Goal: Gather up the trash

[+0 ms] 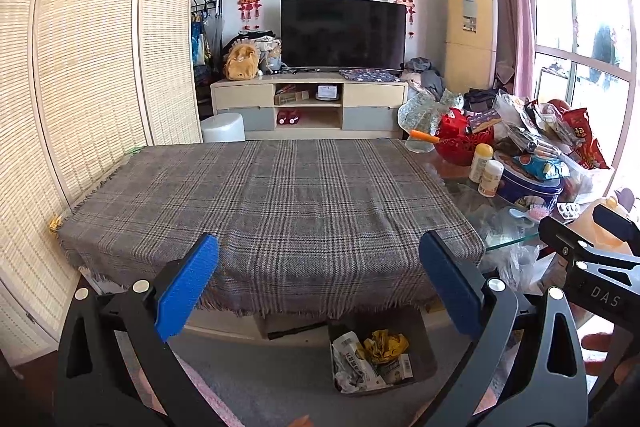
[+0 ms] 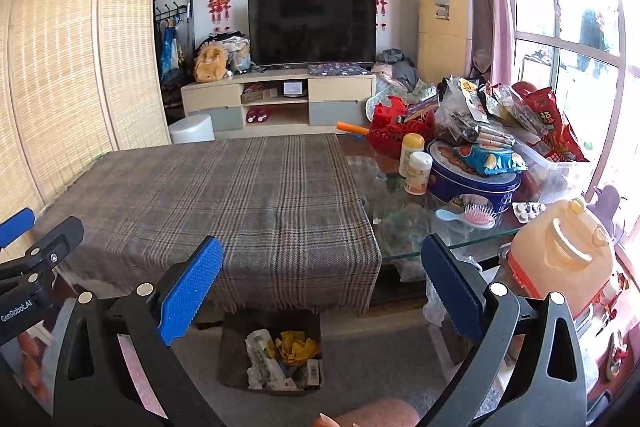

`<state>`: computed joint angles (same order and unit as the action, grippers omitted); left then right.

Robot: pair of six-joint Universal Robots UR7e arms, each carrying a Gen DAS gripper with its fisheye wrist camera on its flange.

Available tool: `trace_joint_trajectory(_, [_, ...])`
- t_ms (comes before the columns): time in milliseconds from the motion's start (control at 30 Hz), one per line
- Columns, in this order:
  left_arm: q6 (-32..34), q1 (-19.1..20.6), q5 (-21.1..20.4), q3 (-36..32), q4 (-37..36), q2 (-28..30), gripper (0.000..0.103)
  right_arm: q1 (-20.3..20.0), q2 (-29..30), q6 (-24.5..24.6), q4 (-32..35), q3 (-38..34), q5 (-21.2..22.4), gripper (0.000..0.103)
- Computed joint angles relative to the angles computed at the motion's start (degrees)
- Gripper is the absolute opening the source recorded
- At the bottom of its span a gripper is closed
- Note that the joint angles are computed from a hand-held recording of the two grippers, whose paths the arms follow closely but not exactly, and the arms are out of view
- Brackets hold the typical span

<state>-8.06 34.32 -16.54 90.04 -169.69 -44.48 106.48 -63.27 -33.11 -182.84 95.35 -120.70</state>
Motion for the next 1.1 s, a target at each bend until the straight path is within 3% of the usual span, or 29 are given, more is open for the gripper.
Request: trace_joint_trajectory(1100, [-0.22,-0.47,0.52,-0.80,-0.24,0.75,0.095,0.00,-0.01,0.79,0.04,0.17,-0.23,0.100])
